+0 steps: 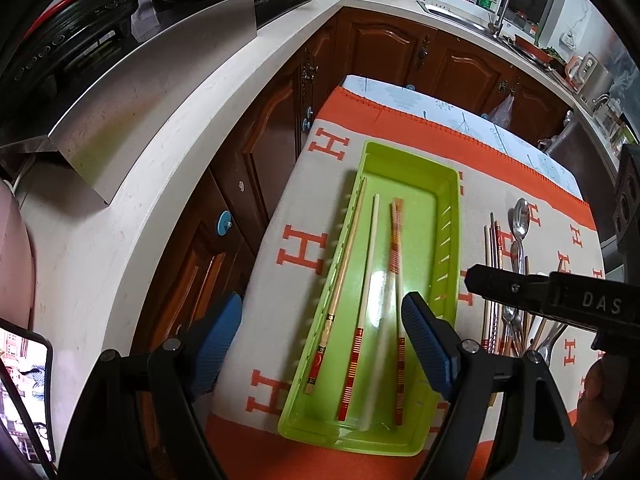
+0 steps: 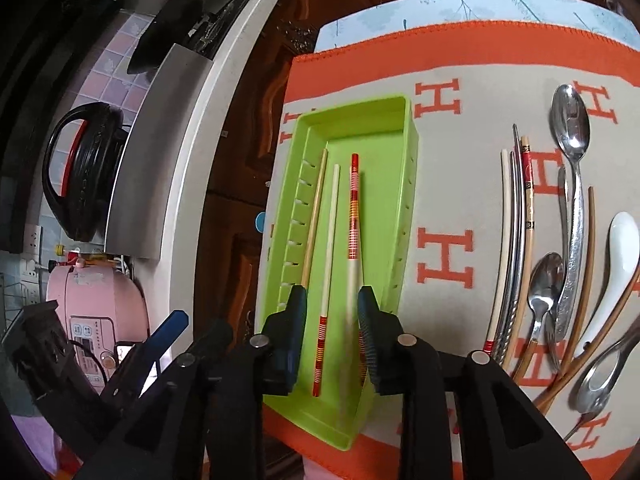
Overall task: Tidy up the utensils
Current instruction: 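Release the chopstick in the tray with the right tool and return to the row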
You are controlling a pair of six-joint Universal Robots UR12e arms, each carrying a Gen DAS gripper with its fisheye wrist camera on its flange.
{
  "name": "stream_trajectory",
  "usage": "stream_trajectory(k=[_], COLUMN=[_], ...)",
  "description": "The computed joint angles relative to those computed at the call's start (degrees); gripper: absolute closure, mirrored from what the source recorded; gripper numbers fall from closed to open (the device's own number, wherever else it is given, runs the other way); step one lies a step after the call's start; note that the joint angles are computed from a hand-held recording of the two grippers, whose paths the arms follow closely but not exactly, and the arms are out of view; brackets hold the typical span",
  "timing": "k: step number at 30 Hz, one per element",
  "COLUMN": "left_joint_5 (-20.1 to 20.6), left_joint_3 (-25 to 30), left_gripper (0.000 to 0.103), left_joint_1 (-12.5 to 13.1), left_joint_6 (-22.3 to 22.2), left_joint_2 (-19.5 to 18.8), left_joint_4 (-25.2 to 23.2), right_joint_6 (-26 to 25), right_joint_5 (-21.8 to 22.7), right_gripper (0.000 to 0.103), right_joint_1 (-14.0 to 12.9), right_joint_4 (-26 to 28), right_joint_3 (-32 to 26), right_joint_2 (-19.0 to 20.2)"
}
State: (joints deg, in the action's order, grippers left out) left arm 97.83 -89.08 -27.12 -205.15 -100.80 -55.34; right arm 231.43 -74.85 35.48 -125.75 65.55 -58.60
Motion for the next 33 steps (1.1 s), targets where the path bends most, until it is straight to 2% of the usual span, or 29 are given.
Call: stream_trajectory(k=[8,17,26,30,31,33], left_joint_5=[-0.85,-3.69,-6.52,-9.72,-10.28,-11.06], left_joint_3=[0.11,1.82,5.84,7.83,8.48,9.88], left_gripper=[0.022,0.022,0.023,0.023,0.024,0.037], left_joint_1=[-0.38,-1.55,-4.02,-4.92,-5.13,-5.56], left_joint_6=[0.38,1.72,4.52,5.1,5.2,5.83], left_joint_2=[0.09,-0.6,-2.89,-4.77,-5.42,-6.8], left_joint_4=[0.01,0.14,-0.62,-1.13,-1.74,-3.37], right_joint_6=[-4.73,-8.39,-10.12,-9.65,-9.19,-8.34], right_joint_5=[-5.15,-10.44,-14.85,-16.53,-16.42,-15.49], right_gripper=[0.076,0.076,0.076,0.076,0.076,0.076], right_joint_1=[0.76,0.94,-0.06,-0.87,-1.16,-1.83], right_joint_4=[5.67,7.38,8.41,7.49,7.05,5.9], right_joint_3=[0.36,3.86,7.33,10.0,10.89,12.95], right_joint_2=[-2.06,-6.97,-13.15,-15.8,-16.4,-17.48])
